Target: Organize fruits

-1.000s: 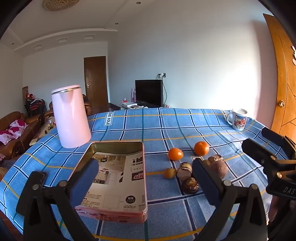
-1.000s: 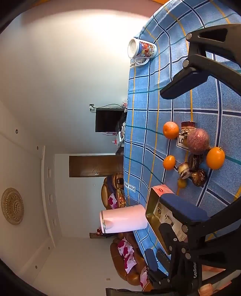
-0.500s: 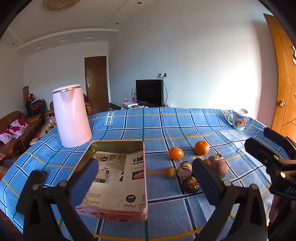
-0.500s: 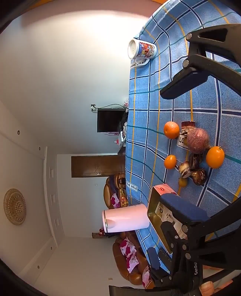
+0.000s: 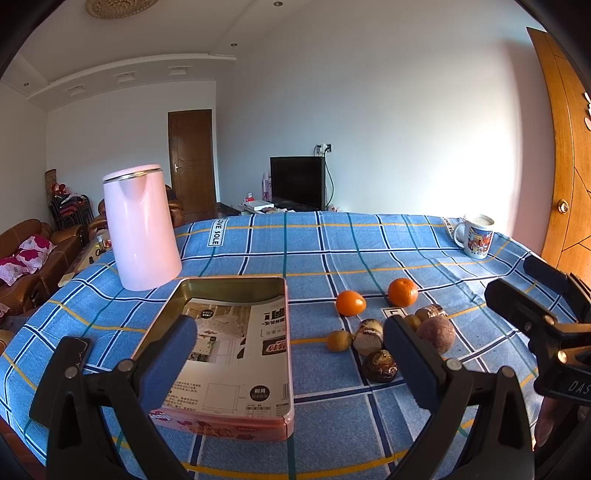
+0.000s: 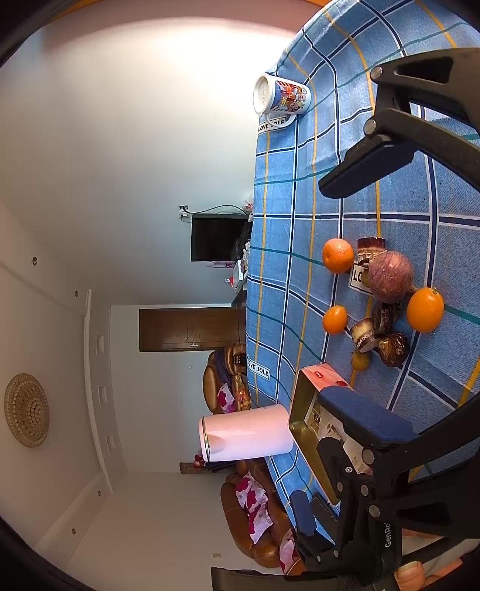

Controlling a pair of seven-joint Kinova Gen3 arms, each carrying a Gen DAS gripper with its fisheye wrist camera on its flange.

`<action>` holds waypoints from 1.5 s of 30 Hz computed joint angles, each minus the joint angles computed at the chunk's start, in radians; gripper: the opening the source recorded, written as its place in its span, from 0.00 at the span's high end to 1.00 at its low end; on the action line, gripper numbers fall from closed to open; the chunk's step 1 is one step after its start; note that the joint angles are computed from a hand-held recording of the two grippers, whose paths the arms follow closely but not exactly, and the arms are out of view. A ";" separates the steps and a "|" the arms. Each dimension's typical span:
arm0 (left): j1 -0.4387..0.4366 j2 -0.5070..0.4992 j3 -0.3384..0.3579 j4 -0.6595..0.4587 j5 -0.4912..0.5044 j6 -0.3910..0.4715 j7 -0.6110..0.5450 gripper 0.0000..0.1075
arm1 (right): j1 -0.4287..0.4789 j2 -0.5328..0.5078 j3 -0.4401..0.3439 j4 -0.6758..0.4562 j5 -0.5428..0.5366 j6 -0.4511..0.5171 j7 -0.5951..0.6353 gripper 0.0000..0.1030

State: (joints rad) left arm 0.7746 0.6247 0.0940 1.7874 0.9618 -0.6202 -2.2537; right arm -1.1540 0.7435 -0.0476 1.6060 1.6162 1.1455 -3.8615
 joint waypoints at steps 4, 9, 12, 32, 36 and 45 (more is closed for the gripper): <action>0.000 0.000 0.000 -0.003 0.006 0.002 -0.004 0.04 | 0.000 0.000 0.000 0.001 0.001 0.000 -0.001 0.01; -0.001 0.002 0.001 -0.003 0.002 0.000 -0.002 0.04 | 0.000 0.002 -0.001 -0.001 0.002 -0.003 0.001 0.01; -0.001 0.002 0.001 -0.003 0.003 0.001 -0.001 0.04 | -0.001 0.003 0.000 -0.004 0.001 -0.003 0.004 0.01; 0.004 0.008 0.001 -0.006 0.012 0.000 -0.005 0.04 | -0.003 0.006 0.000 -0.002 0.001 -0.015 0.001 0.01; 0.001 0.013 0.002 -0.009 0.014 0.002 -0.007 0.04 | 0.001 0.005 -0.001 0.004 -0.002 -0.015 -0.004 0.01; -0.003 0.050 -0.005 -0.036 0.000 0.061 0.005 0.04 | 0.027 0.017 -0.004 0.032 -0.102 -0.066 0.015 0.01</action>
State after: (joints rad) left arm 0.7715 0.6748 0.0890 1.7518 0.9613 -0.5591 -2.2484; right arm -1.1269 0.7608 -0.0516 1.6379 1.5140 1.0798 -3.8461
